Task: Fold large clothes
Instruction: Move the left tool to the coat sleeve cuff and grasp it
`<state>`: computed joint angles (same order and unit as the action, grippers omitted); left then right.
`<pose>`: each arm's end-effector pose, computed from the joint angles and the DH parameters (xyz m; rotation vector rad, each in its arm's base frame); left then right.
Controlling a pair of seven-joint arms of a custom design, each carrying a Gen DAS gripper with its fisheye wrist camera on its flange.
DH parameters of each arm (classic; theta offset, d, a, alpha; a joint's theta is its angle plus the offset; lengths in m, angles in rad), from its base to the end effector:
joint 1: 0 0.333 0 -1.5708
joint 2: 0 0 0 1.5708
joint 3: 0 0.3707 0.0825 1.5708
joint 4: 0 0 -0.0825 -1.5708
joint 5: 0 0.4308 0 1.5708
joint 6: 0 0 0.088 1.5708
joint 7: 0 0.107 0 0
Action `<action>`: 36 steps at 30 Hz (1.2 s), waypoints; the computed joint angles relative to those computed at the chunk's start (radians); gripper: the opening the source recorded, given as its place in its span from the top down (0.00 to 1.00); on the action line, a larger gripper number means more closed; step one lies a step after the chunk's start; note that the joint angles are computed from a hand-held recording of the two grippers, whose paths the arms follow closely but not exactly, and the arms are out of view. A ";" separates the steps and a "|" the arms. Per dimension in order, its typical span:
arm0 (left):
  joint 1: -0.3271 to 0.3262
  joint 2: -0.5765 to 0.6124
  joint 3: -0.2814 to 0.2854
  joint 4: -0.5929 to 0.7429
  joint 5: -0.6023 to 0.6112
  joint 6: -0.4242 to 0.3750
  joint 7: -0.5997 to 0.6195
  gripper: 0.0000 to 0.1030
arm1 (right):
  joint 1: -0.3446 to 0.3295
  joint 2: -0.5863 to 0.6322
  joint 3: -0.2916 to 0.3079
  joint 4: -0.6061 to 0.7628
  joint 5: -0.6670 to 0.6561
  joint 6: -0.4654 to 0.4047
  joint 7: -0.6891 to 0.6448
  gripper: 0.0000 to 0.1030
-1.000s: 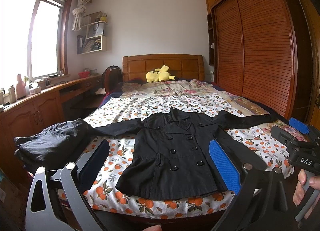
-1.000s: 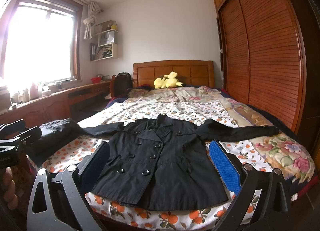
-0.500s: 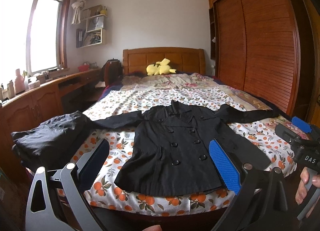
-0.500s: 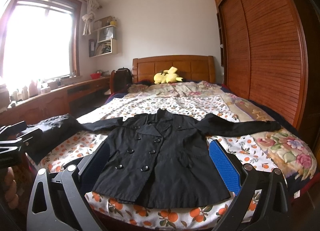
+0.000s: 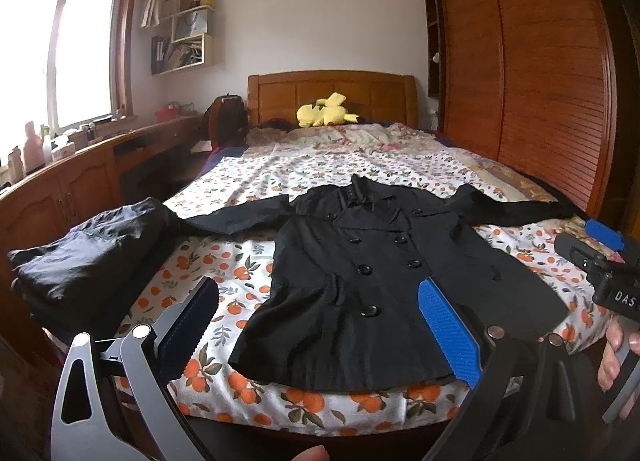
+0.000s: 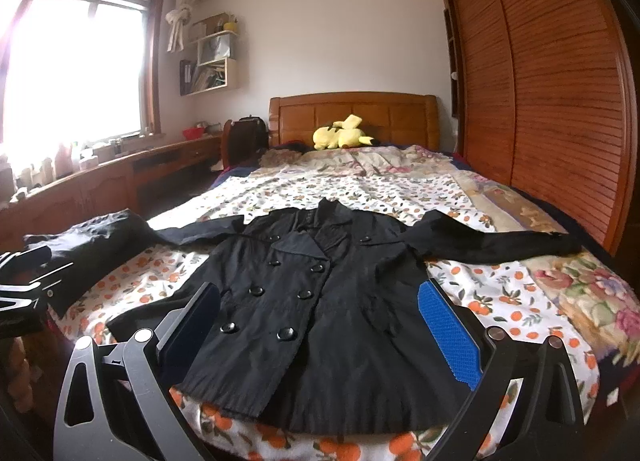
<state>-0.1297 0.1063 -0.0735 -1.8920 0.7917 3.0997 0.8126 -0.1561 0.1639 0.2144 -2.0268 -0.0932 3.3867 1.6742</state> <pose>0.6471 -0.1916 0.5975 -1.3825 1.7125 -1.0322 0.6700 0.0402 0.5472 -1.4820 1.4321 -0.9180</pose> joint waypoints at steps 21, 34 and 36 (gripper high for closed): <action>-0.058 0.234 0.090 0.275 -0.045 -0.225 -0.005 0.02 | -0.347 0.433 0.519 0.425 -0.039 -0.189 -0.333 0.07; 0.019 0.396 0.027 0.473 -0.185 -0.305 0.164 0.02 | -0.100 0.672 0.421 0.868 0.049 -0.371 -0.509 0.07; 0.035 0.432 0.010 0.517 -0.239 -0.317 0.224 0.02 | -0.063 0.704 0.395 0.933 0.065 -0.406 -0.523 0.07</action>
